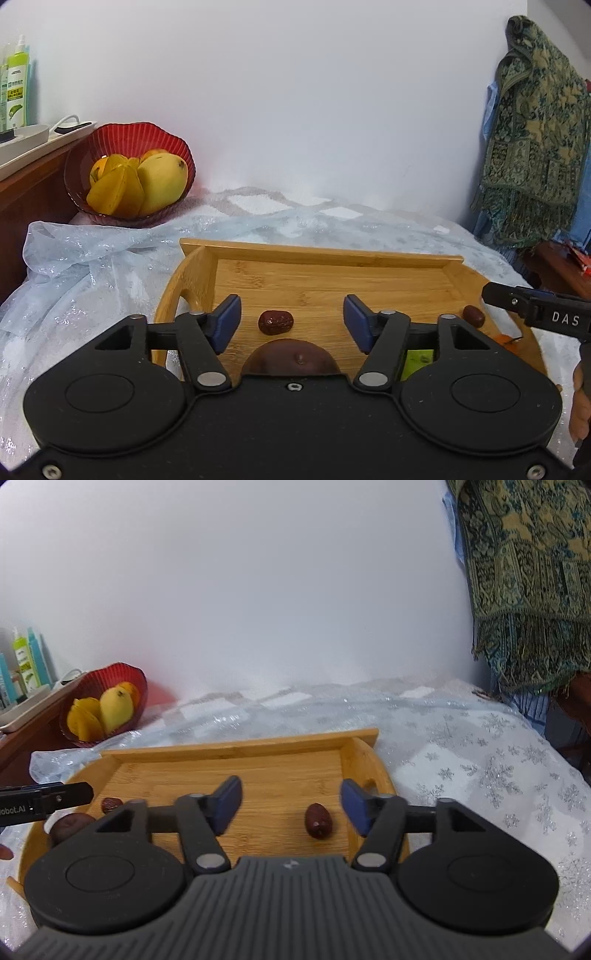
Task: Organize fruits
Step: 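Open both tools to drop the red dates onto the tray, then withdraw both tools from the tray toward the large orange and dates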
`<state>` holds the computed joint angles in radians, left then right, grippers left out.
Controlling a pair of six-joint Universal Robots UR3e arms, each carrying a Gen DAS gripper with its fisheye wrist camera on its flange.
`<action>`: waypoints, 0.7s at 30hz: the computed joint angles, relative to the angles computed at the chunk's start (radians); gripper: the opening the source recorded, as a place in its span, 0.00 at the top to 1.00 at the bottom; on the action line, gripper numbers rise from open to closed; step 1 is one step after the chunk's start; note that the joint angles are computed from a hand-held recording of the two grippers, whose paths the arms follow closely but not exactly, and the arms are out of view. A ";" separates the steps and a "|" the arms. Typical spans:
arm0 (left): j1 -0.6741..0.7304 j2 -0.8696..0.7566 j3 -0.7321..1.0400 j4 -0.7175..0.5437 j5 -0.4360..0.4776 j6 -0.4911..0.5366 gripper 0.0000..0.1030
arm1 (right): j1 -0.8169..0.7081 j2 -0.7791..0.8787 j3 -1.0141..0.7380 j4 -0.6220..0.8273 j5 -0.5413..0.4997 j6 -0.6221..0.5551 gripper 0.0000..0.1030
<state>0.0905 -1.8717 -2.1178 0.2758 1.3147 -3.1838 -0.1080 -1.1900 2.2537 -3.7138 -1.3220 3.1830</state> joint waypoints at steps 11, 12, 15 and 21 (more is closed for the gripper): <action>0.020 0.117 -0.156 0.060 0.004 -0.034 0.20 | -0.004 -0.065 0.139 -0.131 0.021 0.031 0.10; 0.022 0.125 -0.170 0.062 0.005 -0.041 0.18 | -0.005 -0.072 0.151 -0.142 0.024 0.040 0.08; 0.022 0.151 -0.205 0.067 0.009 -0.054 0.16 | -0.001 -0.082 0.190 -0.196 0.020 0.054 0.03; -0.008 0.194 -0.264 0.116 0.056 -0.041 0.07 | 0.018 -0.082 0.270 -0.316 0.002 0.046 0.00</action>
